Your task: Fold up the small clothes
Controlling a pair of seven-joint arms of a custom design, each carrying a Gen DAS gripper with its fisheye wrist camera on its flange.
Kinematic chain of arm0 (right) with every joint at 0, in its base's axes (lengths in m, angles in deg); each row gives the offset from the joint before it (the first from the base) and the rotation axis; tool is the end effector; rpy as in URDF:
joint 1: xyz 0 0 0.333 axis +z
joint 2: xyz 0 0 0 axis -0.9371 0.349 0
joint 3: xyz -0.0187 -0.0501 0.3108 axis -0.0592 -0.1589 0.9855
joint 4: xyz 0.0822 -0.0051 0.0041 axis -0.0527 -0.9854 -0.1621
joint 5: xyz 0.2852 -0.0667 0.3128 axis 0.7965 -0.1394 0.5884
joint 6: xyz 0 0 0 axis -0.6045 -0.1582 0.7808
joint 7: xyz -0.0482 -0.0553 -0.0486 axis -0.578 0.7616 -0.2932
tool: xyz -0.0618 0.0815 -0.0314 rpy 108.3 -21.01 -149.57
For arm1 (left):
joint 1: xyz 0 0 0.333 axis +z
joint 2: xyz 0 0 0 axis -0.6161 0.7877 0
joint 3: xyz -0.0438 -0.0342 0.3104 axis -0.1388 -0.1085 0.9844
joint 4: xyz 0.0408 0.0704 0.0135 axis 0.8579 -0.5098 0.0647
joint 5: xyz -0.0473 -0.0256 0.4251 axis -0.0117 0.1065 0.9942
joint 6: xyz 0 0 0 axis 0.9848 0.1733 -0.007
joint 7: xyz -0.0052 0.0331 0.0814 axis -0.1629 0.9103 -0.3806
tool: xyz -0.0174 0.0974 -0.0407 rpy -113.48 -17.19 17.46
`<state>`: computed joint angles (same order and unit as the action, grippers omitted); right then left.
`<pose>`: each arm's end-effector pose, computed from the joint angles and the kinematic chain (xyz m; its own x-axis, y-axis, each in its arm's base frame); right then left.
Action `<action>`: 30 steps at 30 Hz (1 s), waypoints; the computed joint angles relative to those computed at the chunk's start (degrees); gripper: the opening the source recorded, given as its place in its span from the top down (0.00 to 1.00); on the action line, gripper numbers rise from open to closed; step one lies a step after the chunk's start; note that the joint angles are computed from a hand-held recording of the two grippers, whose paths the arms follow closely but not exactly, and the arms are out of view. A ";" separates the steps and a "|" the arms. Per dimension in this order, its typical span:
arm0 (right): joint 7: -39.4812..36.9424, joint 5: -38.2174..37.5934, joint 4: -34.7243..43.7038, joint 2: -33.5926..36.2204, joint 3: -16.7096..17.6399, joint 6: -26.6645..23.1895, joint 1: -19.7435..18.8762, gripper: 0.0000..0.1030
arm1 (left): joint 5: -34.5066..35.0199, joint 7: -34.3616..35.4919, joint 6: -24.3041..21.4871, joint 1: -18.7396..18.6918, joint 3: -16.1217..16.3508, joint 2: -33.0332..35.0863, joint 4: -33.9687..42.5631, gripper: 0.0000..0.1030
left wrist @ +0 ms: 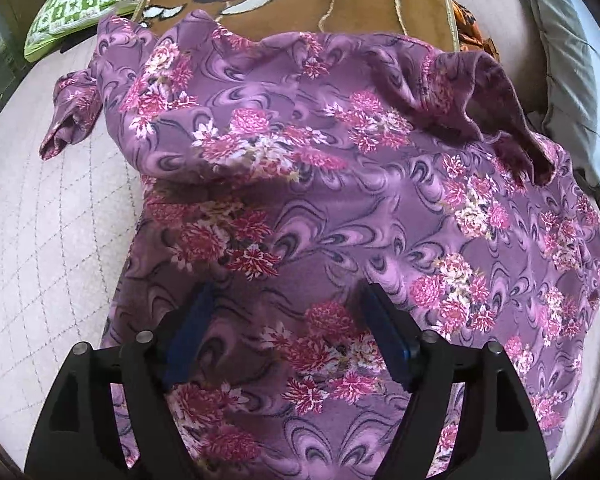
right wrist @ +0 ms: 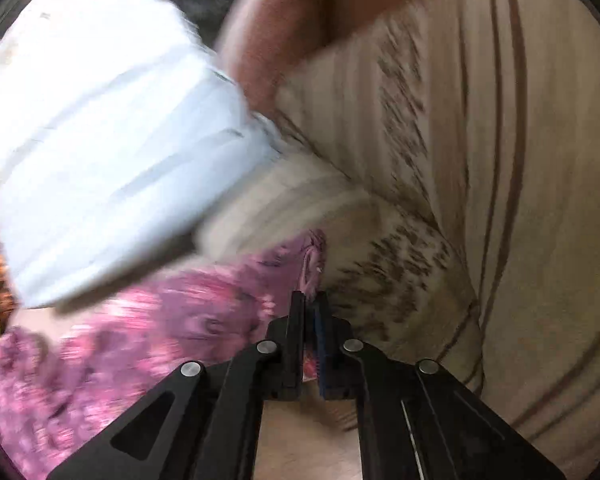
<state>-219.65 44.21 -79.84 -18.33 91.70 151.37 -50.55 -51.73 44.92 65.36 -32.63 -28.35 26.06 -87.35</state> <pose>0.3777 0.2442 0.5061 -0.8052 -0.5824 -0.1117 -0.3232 0.5889 -0.7408 0.6974 -0.0115 0.4258 -0.3431 -0.9390 0.0255 -0.8631 0.3044 -0.4029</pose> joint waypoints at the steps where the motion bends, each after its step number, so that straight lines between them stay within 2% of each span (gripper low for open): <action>1: -0.54 -1.38 1.48 0.54 0.93 0.95 0.50 0.96 | 0.84 -1.31 0.46 -0.54 0.17 -0.28 -0.56 0.25; 4: -1.66 -4.53 6.19 3.81 2.69 4.43 1.79 0.96 | 1.99 -3.71 -0.18 -1.13 0.34 -0.96 -1.12 0.25; 9: -2.68 -10.88 16.74 14.65 3.61 11.07 4.53 0.96 | -2.01 -2.41 -4.44 0.29 0.13 -4.32 -3.52 0.25; 16: -3.21 -17.00 30.61 29.72 2.10 19.06 11.26 0.96 | -7.09 1.67 -9.68 1.91 1.37 -7.84 -6.79 0.25; 21: -8.95 -16.59 42.63 41.25 0.77 22.15 16.88 0.96 | -9.71 4.08 -14.42 2.67 2.24 -9.04 -6.78 0.25; 23: -11.99 -15.70 47.65 46.03 0.16 23.75 18.79 0.96 | -10.45 5.59 -17.24 3.50 2.76 -7.83 -3.97 0.25; 30: -19.27 -10.32 60.85 58.94 -2.01 29.68 23.70 0.96 | -12.97 12.39 -23.68 4.58 3.06 -8.74 -2.30 0.25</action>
<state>-238.92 33.89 -18.99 40.61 89.70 181.05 -26.85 -64.70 57.31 41.69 -28.05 -25.28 17.32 -89.64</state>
